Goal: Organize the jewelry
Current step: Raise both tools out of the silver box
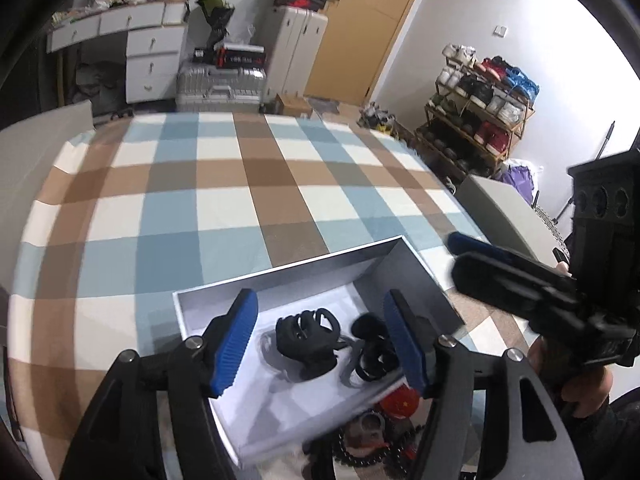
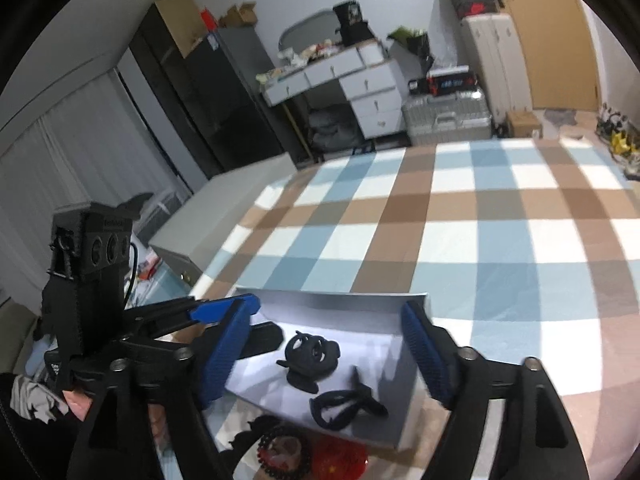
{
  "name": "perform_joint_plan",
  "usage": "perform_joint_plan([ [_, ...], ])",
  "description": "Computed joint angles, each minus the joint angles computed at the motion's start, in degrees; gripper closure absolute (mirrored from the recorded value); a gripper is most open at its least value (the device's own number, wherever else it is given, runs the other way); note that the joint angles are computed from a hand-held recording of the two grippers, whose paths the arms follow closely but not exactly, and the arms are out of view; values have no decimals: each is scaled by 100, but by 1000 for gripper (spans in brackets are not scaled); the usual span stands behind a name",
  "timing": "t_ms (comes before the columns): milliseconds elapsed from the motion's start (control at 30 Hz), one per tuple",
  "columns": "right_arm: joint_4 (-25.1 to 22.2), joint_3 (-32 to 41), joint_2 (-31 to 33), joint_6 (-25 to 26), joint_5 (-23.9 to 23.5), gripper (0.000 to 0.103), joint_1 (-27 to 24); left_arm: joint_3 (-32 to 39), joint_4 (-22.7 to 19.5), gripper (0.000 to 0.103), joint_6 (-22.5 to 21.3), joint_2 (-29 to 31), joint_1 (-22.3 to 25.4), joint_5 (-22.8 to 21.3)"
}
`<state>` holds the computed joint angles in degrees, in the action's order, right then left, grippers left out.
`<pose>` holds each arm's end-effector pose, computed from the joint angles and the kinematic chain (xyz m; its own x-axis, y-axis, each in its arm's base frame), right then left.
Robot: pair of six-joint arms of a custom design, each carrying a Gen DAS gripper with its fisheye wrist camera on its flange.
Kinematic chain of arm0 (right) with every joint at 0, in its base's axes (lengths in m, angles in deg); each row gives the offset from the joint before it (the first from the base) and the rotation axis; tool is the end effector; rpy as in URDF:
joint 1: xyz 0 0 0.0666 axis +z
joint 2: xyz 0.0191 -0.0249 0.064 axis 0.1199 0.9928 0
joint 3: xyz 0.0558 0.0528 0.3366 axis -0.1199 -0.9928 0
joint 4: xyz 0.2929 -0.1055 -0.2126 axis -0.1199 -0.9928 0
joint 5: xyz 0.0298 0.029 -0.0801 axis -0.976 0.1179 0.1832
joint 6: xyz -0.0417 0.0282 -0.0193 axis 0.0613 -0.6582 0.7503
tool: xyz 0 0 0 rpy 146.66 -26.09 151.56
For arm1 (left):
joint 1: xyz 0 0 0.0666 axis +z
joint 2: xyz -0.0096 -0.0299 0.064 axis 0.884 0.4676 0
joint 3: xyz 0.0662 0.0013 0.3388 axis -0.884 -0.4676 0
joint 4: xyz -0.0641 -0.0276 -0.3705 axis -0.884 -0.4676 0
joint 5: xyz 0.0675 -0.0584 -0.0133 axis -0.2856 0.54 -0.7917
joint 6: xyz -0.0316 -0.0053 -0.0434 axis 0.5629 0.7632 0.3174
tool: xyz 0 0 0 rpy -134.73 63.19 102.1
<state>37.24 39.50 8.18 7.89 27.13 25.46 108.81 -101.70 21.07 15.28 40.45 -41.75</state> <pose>0.5476 0.1919 0.3752 -0.6284 0.1016 -0.7712 -0.3164 0.8723 0.3728 0.5398 -0.2263 0.3892 -0.7309 0.1575 -0.6640 0.4514 0.8413 -0.2974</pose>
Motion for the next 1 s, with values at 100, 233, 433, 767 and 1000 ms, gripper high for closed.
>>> perform_joint_plan([
  [100,188,-393,-429,283,657,8,145,-333,306,29,62,-298,-67,-413],
  [233,615,-952,-973,318,947,0,281,-711,620,29,96,-659,-178,-921],
  [433,1181,-1609,-1645,379,1477,0,528,-1243,1139,20,198,-1115,-366,-1843],
  [767,1774,-2403,-2410,364,1818,0,874,-2046,1865,2,163,-1771,-536,-2521],
  [1000,2139,-3041,-2936,589,2507,0,1350,-2591,2302,1,109,-2214,-744,-2934],
])
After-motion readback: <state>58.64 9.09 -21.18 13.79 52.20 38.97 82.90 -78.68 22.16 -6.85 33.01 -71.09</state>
